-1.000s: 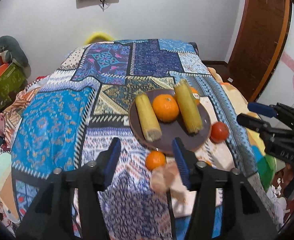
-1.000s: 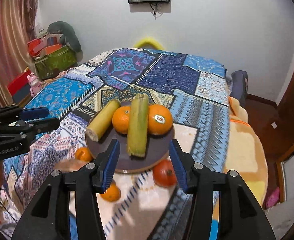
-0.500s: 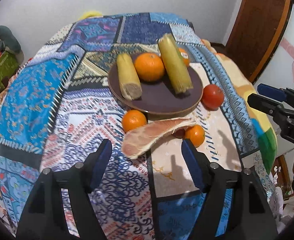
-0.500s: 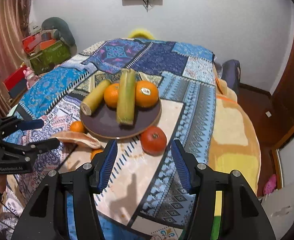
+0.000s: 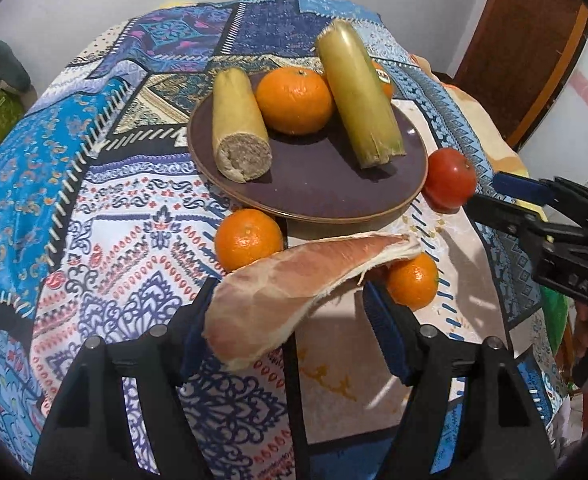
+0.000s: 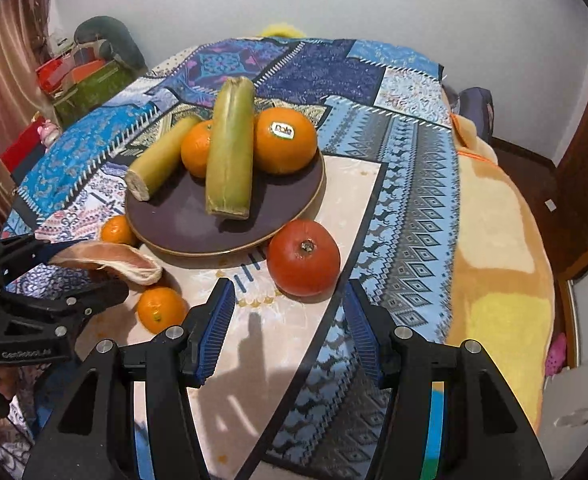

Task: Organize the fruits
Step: 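Grasp the red tomato with the right tool while the left tool grasps the pastry, then lift the tomato with the right tool while the left tool moves the pastry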

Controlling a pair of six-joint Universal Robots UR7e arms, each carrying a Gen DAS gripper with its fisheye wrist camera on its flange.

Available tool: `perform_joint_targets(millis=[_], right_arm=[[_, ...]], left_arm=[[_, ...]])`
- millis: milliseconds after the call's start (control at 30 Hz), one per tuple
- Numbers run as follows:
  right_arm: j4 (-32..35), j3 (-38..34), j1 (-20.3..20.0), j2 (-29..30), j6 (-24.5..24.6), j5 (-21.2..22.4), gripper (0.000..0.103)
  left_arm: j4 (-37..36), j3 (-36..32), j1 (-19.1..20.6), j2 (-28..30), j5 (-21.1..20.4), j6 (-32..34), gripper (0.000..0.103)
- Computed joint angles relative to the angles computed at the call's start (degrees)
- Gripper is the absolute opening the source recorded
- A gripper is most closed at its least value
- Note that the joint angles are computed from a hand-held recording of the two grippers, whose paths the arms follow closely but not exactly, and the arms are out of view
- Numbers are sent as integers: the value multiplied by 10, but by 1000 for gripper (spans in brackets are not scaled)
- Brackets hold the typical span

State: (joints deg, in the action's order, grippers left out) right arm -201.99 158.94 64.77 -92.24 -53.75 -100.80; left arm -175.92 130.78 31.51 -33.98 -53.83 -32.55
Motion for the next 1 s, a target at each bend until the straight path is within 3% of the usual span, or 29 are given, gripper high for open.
perform_joint_targets(millis=[267,567,800,1000], right_arm=[[6,-32,-8,46,13,-1,52],[-14,-46,-5,86,17,-13,48],[7,-40,-14,62,15,0,44],[36,-23,-32,17,7,22,44]], left_arm=[[-32,-4,8,13,-4,10,72],[-70,23,7,-3,-10,1,49],[-76,47,-26,-17,-17,-5,35],[-58,54,-49,-24,-53,-4,33]])
